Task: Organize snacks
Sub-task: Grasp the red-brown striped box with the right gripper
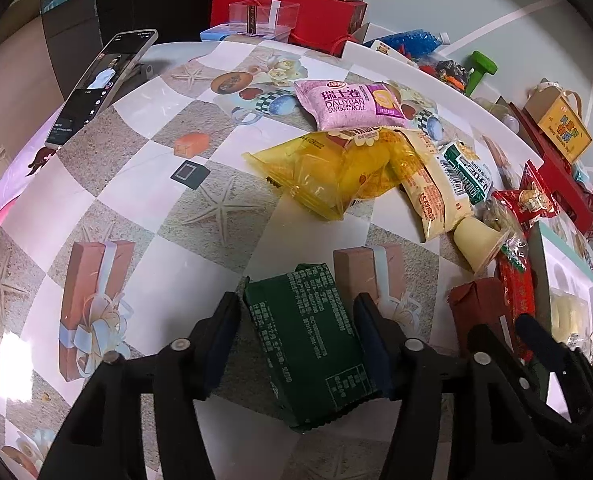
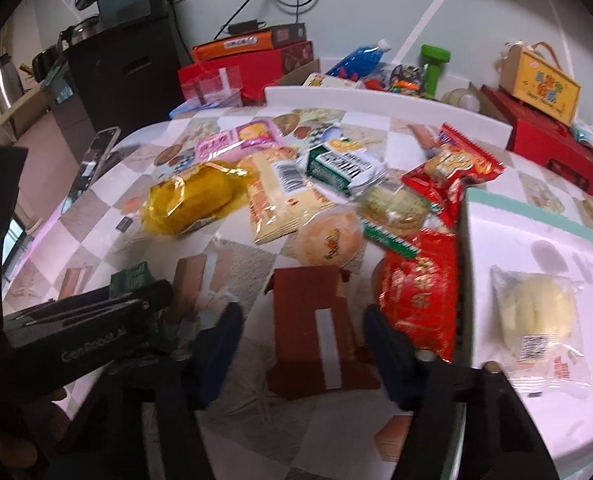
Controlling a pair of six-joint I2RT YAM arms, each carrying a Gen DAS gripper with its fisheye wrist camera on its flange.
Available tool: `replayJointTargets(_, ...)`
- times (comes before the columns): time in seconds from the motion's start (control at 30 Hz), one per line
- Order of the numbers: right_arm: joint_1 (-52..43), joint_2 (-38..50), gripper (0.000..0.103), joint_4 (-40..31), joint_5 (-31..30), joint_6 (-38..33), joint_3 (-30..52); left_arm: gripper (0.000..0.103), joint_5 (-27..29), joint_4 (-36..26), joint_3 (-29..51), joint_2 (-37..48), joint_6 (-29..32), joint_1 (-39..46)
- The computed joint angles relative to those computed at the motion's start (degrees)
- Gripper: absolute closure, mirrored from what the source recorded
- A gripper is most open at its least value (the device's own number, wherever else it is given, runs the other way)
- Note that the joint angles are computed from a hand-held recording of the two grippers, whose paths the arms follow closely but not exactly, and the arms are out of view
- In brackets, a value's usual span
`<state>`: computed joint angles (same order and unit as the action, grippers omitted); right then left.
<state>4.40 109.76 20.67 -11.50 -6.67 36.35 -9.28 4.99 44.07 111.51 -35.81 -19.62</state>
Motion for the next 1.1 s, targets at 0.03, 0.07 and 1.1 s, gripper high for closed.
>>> replayJointTargets(0.03, 0.17, 0.23, 0.048, -0.2, -0.07, -0.16, 0.14, 0.037, -0.05, -0.08, 0.05, 0.06, -0.05, 0.02)
replayJointTargets(0.07, 0.27, 0.26, 0.048, -0.32, -0.28, -0.19, 0.12, 0.037, -0.21, -0.2, 0.1, 0.13, -0.13, 0.01)
replayJointTargets(1.1, 3.84, 5.72, 0.053, 0.66, 8.0, 0.99, 3.49, 0.042, -6.62, -2.05, 2.93, 3.08, 2.78, -2.4)
